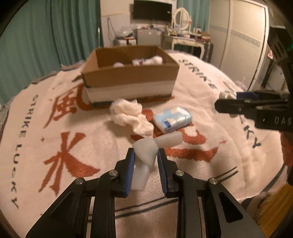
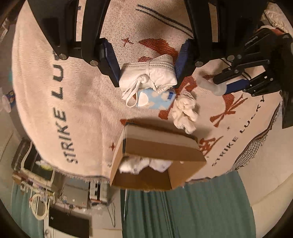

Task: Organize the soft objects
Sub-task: 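Grasp the white sneaker with the right tool while the left tool grasps the white tube, then lower the sneaker and white tube into the box and open both tools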

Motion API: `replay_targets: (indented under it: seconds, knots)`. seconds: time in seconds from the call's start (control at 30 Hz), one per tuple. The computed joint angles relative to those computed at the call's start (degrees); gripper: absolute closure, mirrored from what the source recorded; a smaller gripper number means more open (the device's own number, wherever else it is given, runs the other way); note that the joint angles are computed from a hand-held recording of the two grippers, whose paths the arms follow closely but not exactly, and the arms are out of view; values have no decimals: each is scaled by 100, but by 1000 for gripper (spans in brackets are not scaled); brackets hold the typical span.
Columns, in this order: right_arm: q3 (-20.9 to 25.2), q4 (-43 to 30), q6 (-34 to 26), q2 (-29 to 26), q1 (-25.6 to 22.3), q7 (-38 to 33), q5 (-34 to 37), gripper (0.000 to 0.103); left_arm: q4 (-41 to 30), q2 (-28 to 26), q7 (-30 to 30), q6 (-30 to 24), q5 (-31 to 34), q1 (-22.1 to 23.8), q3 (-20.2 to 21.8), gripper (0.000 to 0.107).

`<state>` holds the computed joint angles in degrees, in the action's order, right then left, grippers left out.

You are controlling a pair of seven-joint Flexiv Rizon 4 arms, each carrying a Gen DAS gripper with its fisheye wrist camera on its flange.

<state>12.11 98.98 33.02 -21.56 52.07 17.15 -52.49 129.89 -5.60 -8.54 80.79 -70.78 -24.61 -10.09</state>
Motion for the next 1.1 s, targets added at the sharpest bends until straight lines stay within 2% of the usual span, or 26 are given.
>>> replay_targets:
  seconds: [0.17, 0.4, 0.6, 0.8, 0.93, 1.0, 1.1]
  knots:
    - [-15, -385, -543, -87, 311, -44, -201, 47, 6, 349, 374, 108, -642, -153, 65, 82]
    - [-119, -997, -1437, -227, 728, -381, -527, 47, -245, 521, 441, 183, -794, -209, 211, 82]
    - [-233, -1291, -1748, -153, 747, -568, -929, 47, -650, 450, 699, 434, -1094, -269, 174, 82]
    - [-375, -1520, -1558, -112, 462, -948, -1171, 47, -1290, 55, 686, 603, -1042, -206, 52, 82]
    - [-520, -1674, -1367, -117, 198, -1227, -1303, 47, -1862, -476, 925, 1001, -979, -152, -159, 82]
    - [-582, -1703, -1212, -124, 64, -1283, -1371, 47, -2084, -731, 765, 1078, -671, -67, -236, 82]
    - [-689, -1750, -842, -200, -197, -1341, -1409, 47, -2466, -1191, 130, 1083, 166, 60, -232, 82]
